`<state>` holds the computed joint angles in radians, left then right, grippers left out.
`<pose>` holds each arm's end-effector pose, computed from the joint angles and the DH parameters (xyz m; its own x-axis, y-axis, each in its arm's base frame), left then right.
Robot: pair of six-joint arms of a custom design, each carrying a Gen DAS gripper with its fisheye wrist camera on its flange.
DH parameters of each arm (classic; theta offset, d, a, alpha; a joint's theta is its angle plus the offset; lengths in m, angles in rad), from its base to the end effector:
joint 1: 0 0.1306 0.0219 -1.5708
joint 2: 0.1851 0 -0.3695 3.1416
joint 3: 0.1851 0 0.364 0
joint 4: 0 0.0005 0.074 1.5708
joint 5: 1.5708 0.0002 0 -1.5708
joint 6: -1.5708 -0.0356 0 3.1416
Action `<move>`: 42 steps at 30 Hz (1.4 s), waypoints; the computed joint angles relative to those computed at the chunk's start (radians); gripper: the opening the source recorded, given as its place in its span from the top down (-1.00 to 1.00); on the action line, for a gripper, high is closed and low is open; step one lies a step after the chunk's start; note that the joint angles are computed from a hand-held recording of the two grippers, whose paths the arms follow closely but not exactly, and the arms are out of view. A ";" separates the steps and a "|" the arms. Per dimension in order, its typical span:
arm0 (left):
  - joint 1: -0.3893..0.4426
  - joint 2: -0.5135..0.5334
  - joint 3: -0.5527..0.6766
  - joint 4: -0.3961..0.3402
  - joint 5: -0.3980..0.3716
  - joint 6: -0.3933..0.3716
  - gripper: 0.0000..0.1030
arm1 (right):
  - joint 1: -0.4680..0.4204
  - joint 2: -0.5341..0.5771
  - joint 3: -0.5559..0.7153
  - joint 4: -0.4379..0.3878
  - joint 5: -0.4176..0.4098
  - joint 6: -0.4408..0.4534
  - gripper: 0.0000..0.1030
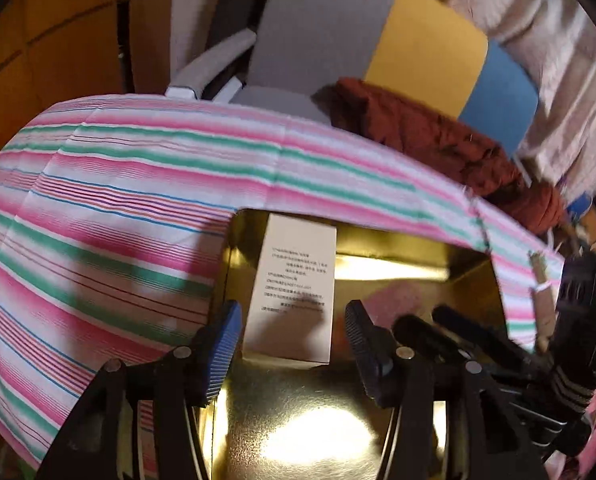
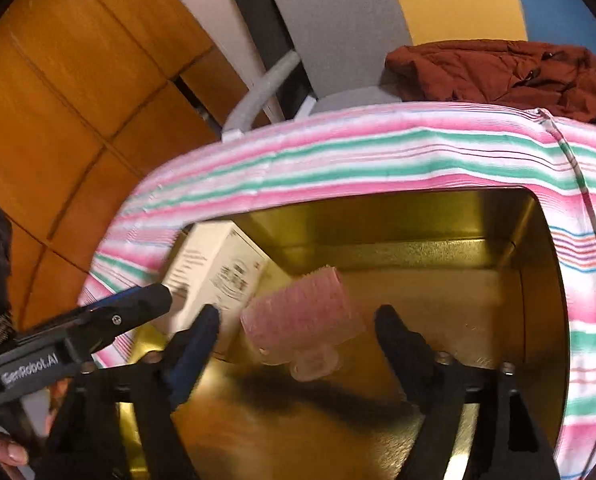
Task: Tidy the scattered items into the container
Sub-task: 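Lower the beige box into the tray while the right tool releases the pink roller, then move both open tools back over the pile of items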
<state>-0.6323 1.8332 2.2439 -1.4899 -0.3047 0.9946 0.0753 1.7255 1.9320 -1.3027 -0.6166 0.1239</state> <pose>0.4628 -0.3265 0.5138 -0.7644 -0.4316 -0.4790 -0.3514 0.9018 -0.2517 0.5452 0.0613 0.4619 -0.8400 -0.1645 -0.5170 -0.4320 0.7793 0.4539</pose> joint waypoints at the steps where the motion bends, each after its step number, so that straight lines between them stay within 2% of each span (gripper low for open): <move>1: -0.003 -0.019 -0.029 0.018 -0.012 0.014 -0.06 | -0.004 -0.014 -0.017 0.010 -0.002 -0.010 -0.66; 2: -0.007 -0.038 -0.059 0.037 -0.021 0.033 -0.06 | -0.009 -0.027 -0.032 0.015 -0.008 -0.015 -0.65; 4: -0.010 -0.069 -0.109 0.074 -0.020 0.059 -0.06 | -0.008 -0.042 -0.049 0.012 0.010 -0.014 -0.45; 6: -0.024 -0.105 -0.169 0.115 -0.024 0.101 -0.06 | 0.004 -0.026 -0.027 -0.020 0.069 0.004 0.16; 8: -0.038 -0.132 -0.214 0.141 -0.036 0.125 -0.06 | 0.012 -0.004 -0.008 -0.046 0.095 0.021 0.38; 9: -0.046 -0.148 -0.240 0.153 -0.047 0.136 -0.06 | 0.014 0.007 0.003 -0.056 0.114 0.015 0.42; 15: -0.077 -0.213 -0.350 0.208 -0.075 0.197 -0.06 | 0.028 0.075 0.083 -0.090 0.100 0.000 0.43; 20: -0.095 -0.207 -0.345 0.183 -0.099 0.205 -0.06 | 0.071 0.147 0.180 -0.116 0.085 0.007 0.39; 22: -0.104 -0.198 -0.330 0.167 -0.106 0.200 -0.06 | 0.077 0.140 0.176 -0.119 0.096 0.010 0.38; 25: -0.117 -0.193 -0.322 0.164 -0.118 0.188 -0.06 | 0.056 0.086 0.125 -0.095 0.076 0.013 0.36; 29: -0.137 -0.183 -0.310 0.175 -0.132 0.193 -0.06 | 0.008 -0.019 0.024 -0.057 0.028 0.023 0.10; 35: -0.182 -0.133 -0.241 0.175 -0.132 0.193 -0.06 | -0.096 -0.168 -0.112 -0.013 -0.007 0.086 0.09; 39: -0.217 -0.074 -0.154 0.170 -0.128 0.172 -0.06 | -0.179 -0.248 -0.183 0.035 -0.005 0.119 0.06; 42: -0.248 0.008 -0.029 0.138 -0.116 0.144 -0.06 | -0.246 -0.283 -0.213 0.044 -0.014 0.146 0.06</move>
